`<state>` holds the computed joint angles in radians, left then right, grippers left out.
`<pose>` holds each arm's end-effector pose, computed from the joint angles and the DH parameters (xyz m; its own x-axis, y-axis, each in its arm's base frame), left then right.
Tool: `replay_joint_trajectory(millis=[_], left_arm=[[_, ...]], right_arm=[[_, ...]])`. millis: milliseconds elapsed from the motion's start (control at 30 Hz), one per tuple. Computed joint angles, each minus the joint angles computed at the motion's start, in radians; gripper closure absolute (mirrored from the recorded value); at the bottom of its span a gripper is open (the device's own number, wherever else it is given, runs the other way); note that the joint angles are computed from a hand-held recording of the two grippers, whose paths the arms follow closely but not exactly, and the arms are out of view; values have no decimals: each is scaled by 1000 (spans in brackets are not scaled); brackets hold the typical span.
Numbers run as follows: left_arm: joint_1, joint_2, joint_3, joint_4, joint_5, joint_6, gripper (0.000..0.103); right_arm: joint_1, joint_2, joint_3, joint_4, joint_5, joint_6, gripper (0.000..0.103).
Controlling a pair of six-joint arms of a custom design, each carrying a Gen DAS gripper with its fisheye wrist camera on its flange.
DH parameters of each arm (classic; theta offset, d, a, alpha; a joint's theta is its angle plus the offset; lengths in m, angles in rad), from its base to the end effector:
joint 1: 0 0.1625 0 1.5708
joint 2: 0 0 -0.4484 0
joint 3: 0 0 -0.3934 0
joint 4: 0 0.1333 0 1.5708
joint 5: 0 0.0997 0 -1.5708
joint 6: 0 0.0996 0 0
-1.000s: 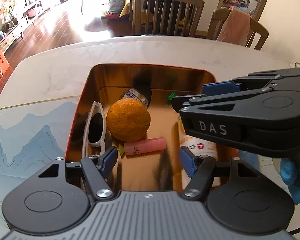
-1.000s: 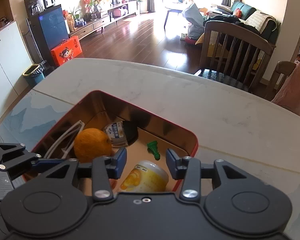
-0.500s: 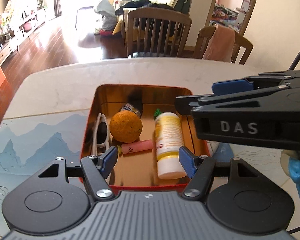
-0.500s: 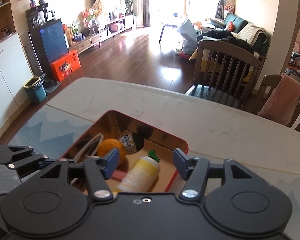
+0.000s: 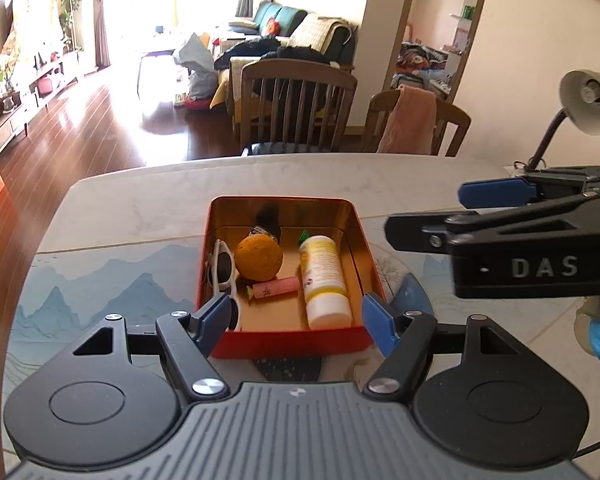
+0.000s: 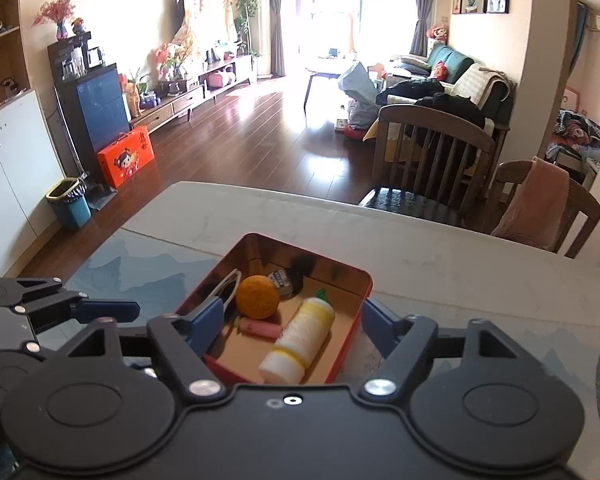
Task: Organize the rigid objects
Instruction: 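Lift both grippers out of the tin and back over the table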
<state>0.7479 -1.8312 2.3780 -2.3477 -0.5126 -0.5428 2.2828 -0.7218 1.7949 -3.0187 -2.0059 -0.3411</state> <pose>-0.0914 -0.3850 0.3664 -0.7791 -0.1499 -0.6087 0.3636 0.6829 -0.6336 0.4940 -0.4326 0.0655 -0.5386 -0.6839 0.4921 -0.8363 0.5048 -0.2138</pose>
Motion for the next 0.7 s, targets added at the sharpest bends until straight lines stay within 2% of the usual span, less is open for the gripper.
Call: replay_joint_trajectory(millis=[300,400,500,700], left_arm=[[-162,-225,39,356,5,-181,28],[-217,-293,47,493,6,-250,23],[-282,-362,54,658,19,-355,20],[-409,-472,49,1000,0,-587,19]], right_arm=[[42,-71,134,-57,-23,90,13],[51,-89,179,-81,-26,115,6],[63,-100,227,-120,-30,130,0],[75,-103,302,-181,-46,149,0]])
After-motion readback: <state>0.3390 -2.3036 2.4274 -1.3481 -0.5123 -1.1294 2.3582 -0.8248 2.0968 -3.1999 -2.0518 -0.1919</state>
